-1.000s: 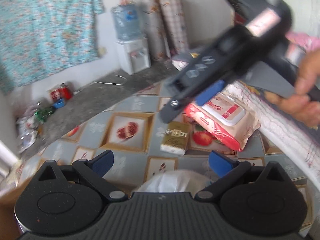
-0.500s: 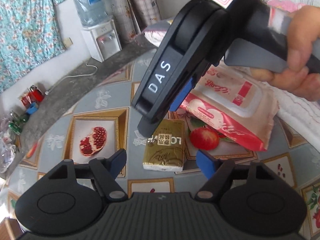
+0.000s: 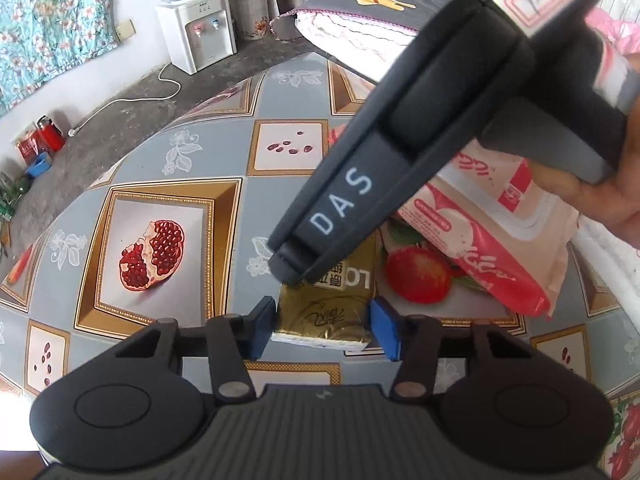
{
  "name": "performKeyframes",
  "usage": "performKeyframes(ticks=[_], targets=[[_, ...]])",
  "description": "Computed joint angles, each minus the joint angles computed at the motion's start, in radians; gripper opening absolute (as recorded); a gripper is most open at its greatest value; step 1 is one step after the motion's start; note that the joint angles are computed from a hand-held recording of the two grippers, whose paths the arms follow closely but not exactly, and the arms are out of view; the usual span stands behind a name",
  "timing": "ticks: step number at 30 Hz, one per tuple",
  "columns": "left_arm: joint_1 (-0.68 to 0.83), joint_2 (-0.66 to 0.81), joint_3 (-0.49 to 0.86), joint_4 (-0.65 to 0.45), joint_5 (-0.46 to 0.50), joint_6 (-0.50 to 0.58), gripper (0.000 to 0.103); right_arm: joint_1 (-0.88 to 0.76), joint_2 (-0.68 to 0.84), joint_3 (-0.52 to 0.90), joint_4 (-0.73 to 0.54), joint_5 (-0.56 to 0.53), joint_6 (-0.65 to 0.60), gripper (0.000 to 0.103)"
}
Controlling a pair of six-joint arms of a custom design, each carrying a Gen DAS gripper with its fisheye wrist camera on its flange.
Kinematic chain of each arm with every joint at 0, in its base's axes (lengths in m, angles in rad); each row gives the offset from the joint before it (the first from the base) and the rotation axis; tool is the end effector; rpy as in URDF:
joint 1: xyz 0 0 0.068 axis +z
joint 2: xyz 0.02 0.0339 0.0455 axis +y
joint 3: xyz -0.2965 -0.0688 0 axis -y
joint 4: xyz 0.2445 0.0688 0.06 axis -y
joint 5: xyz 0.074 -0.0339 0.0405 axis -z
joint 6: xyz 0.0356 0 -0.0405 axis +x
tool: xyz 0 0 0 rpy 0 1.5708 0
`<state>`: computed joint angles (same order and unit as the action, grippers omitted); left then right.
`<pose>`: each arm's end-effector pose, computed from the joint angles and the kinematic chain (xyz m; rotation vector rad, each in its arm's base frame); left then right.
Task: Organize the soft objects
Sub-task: 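Grasp the gold snack packet with both tools, then lift and carry the gold packet with both tools to the box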
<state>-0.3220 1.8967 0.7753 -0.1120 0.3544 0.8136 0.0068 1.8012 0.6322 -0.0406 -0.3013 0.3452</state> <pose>0.2909 -0.1101 0.0989 1.5264 2.2393 -0.3582 0.2766 0.0124 0.0996 0.3944 2.7689 0.5072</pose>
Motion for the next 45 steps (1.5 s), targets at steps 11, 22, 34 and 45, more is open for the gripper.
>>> performKeyframes(ticks=[11, 22, 34, 45], targets=[[0.017, -0.011, 0.055, -0.074, 0.030, -0.058, 0.050, -0.033, -0.109, -0.062, 0.022, -0.018, 0.033, 0.028], [0.124, -0.300, 0.045, -0.309, 0.161, -0.046, 0.050, 0.062, -0.527, 0.005, -0.286, 0.054, 0.161, 0.028], [0.889, -0.446, 0.282, -1.159, 0.401, 0.628, 0.050, 0.786, -0.526, 0.440, -0.577, 0.471, 0.508, 0.029], [1.405, 0.010, 0.641, -1.361, 0.216, 0.857, 0.050, 1.068, -0.005, 0.800, -0.451, 0.384, 0.601, 0.030]])
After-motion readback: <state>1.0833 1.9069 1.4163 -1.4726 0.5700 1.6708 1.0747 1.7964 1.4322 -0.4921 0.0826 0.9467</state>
